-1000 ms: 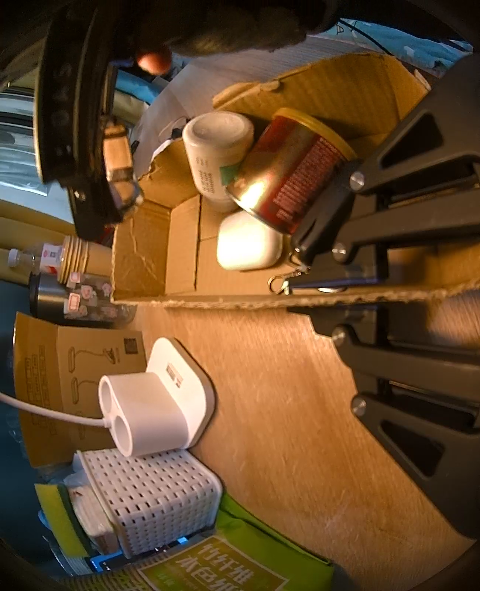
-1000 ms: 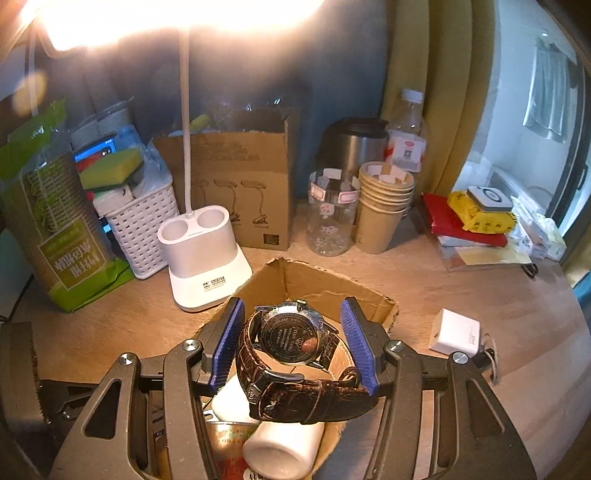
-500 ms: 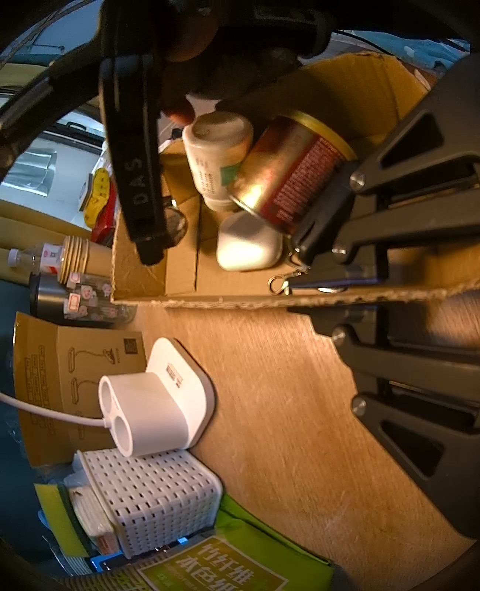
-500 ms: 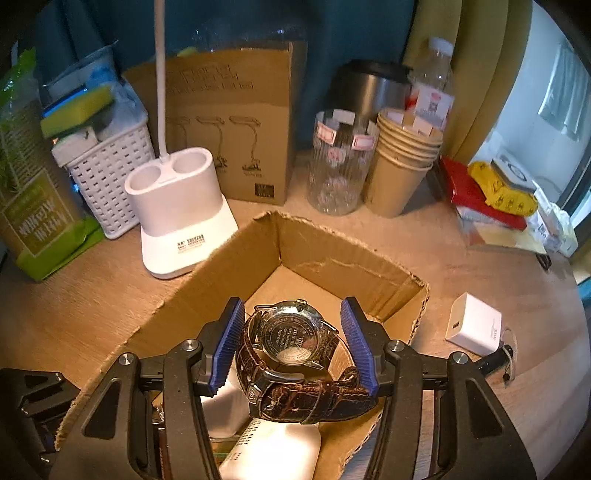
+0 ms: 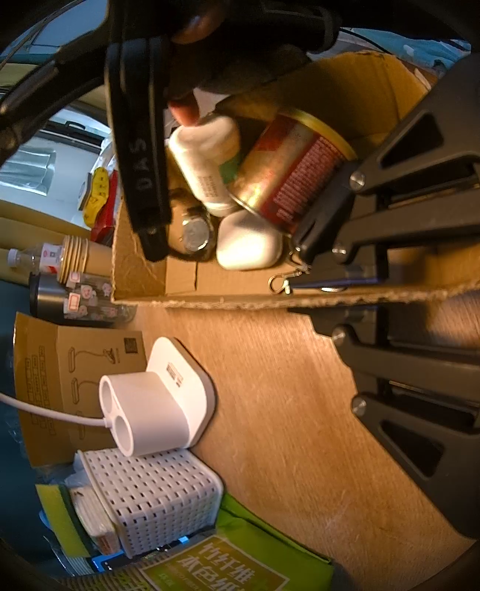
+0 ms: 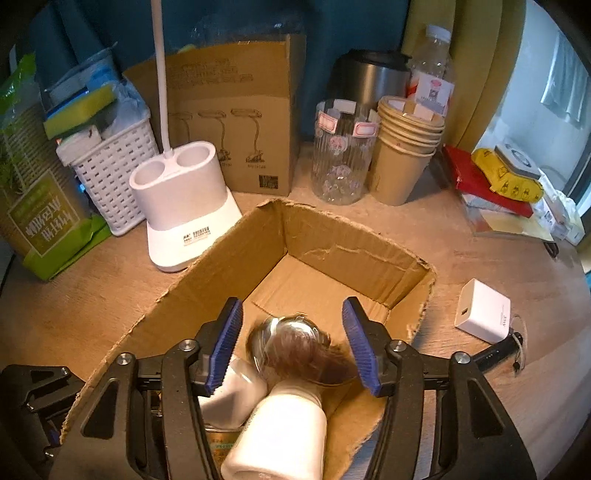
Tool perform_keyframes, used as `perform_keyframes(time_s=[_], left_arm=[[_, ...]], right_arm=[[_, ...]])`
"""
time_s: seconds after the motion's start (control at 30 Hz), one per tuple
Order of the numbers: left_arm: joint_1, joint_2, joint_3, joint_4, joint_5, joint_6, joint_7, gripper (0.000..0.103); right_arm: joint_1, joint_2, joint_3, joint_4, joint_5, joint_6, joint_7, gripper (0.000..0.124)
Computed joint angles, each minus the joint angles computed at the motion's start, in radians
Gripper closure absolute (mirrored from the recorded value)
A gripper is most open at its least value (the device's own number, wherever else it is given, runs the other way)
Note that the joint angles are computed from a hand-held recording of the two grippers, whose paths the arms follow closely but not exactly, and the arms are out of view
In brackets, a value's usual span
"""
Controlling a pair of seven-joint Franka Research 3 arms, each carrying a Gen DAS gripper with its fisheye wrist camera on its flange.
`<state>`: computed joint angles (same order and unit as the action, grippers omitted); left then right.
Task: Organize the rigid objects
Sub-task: 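Lower the wristwatch into the box and open the right gripper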
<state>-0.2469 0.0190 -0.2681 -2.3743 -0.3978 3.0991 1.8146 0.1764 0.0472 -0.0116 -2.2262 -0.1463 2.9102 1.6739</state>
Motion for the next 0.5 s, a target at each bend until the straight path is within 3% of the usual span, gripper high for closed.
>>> perform_keyframes(time_s=[0.5], left_arm=[[0.005, 0.003, 0.001, -0.004, 0.072, 0.007, -0.061, 0.097]], right_arm=[[-0.047, -0.094, 0.02, -0.088, -0.011, 0.061, 0.034, 0.058]])
